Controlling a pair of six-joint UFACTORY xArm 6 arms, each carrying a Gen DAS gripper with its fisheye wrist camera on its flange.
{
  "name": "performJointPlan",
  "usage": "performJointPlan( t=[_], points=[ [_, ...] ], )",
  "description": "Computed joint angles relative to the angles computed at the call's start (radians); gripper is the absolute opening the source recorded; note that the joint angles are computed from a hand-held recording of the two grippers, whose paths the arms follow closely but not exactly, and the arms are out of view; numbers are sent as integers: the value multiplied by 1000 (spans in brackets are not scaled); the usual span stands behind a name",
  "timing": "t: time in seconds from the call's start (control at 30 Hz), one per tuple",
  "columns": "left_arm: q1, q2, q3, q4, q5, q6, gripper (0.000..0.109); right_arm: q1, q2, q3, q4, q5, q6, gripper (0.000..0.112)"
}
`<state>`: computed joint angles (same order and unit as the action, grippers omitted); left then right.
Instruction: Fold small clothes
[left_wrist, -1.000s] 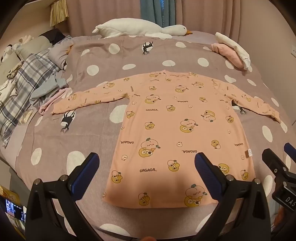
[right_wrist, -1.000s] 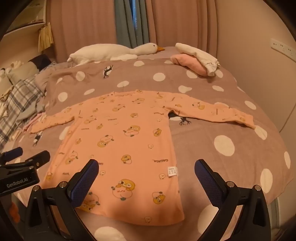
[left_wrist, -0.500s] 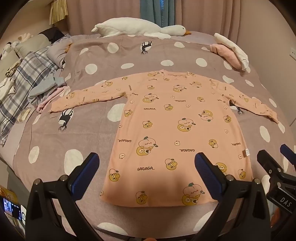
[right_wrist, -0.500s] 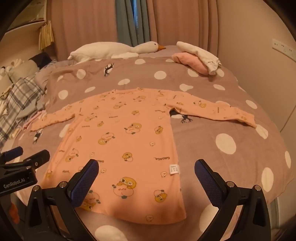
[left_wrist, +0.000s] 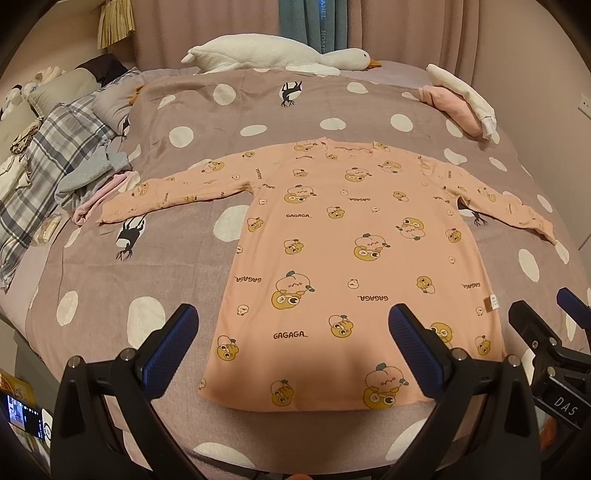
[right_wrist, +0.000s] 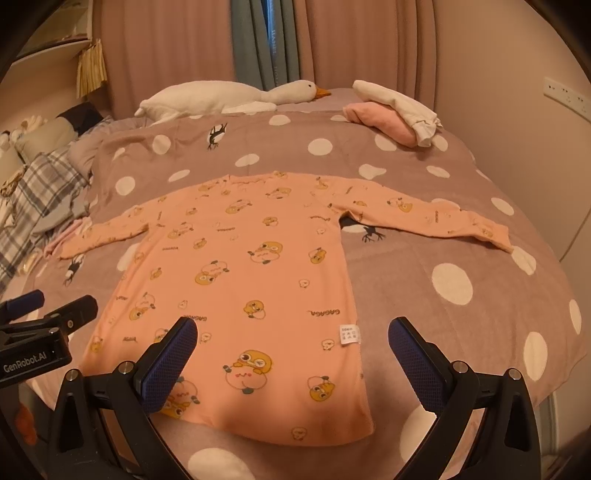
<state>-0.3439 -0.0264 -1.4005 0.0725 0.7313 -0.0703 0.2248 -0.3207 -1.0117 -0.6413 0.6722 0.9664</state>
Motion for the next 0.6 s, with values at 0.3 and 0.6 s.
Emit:
performJointPlan(
  t=[0.3, 0.6],
  points=[
    [0, -1, 1, 1, -1, -2, 103, 3, 3, 1, -3, 1, 5, 102],
    [4, -7, 15, -7, -5, 12, 103, 2, 3, -1, 1, 1, 0, 102]
  ],
)
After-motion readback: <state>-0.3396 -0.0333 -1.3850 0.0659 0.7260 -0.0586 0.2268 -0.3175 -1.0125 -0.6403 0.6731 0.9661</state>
